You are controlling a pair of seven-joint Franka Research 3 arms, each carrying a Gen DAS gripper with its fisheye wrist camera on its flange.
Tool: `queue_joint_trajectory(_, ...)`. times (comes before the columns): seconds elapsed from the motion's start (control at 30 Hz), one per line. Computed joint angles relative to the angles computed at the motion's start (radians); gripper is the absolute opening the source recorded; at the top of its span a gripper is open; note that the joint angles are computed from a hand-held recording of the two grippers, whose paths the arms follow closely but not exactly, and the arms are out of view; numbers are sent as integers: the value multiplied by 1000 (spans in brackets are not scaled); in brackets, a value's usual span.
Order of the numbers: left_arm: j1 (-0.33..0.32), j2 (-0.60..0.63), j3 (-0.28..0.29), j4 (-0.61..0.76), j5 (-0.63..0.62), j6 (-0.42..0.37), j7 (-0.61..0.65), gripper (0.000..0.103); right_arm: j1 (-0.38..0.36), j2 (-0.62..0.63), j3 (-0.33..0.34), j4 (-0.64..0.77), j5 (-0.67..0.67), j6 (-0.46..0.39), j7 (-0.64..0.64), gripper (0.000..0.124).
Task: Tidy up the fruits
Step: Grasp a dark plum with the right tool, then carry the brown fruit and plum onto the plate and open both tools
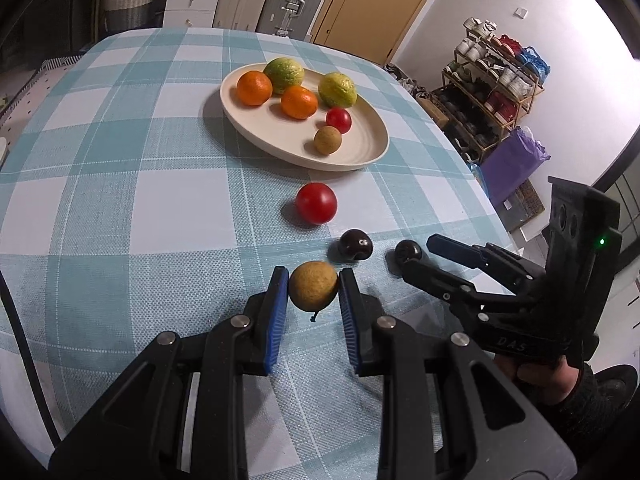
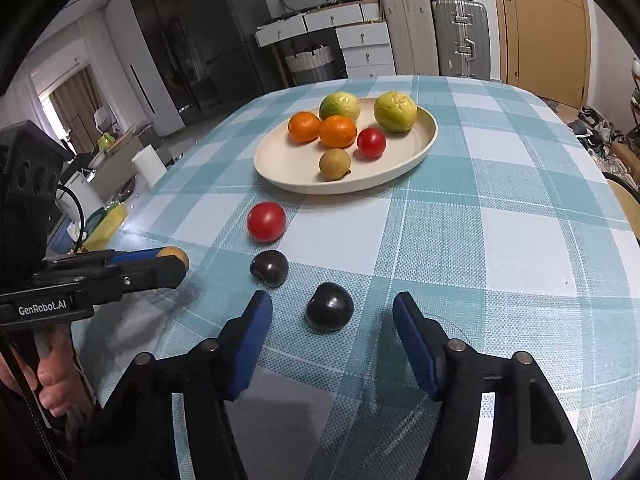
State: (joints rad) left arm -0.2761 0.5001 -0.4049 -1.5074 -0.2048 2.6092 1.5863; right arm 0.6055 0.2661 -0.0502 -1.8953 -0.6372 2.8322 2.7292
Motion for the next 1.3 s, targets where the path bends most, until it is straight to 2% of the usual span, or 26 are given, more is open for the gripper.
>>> queue_joint_trajectory(0.03, -2, -1, 2, -1, 3, -2, -4, 23, -10, 2, 10, -3, 22, 12, -17, 64)
queue_joint_trajectory(0.1, -3, 3, 4, 2, 6, -6, -6, 23, -23, 8, 22, -4, 69, 28, -54, 54)
queue_joint_trajectory(0.3, -5, 13, 11, 13, 14, -11, -22, 23, -6, 16, 3, -4, 112, 30, -82, 27)
queue_joint_trajectory(0.47, -3, 27, 12, 30, 18, -18, -36, 23, 26, 7, -35, -13, 70, 36, -31, 26)
queue_joint_trajectory(0.7, -17, 47, 25, 65, 43, -20, -68, 23, 15, -14, -49, -46, 19, 110, 56, 26)
queue_joint_trajectory(0.87, -36, 85, 39, 138, 77, -44, -99, 23, 21, -22, -66, -33, -35, 120, 85, 26)
queue_joint_trajectory(1.07, -66, 158, 55, 275, 117, -99, -125, 23, -8, -8, -52, -6, -4, 139, 45, 26)
queue_joint_trajectory(1.3, -122, 308, 86, 558, 159, -224, -148, 23, -18, 23, -58, 34, 92, 166, -56, 26)
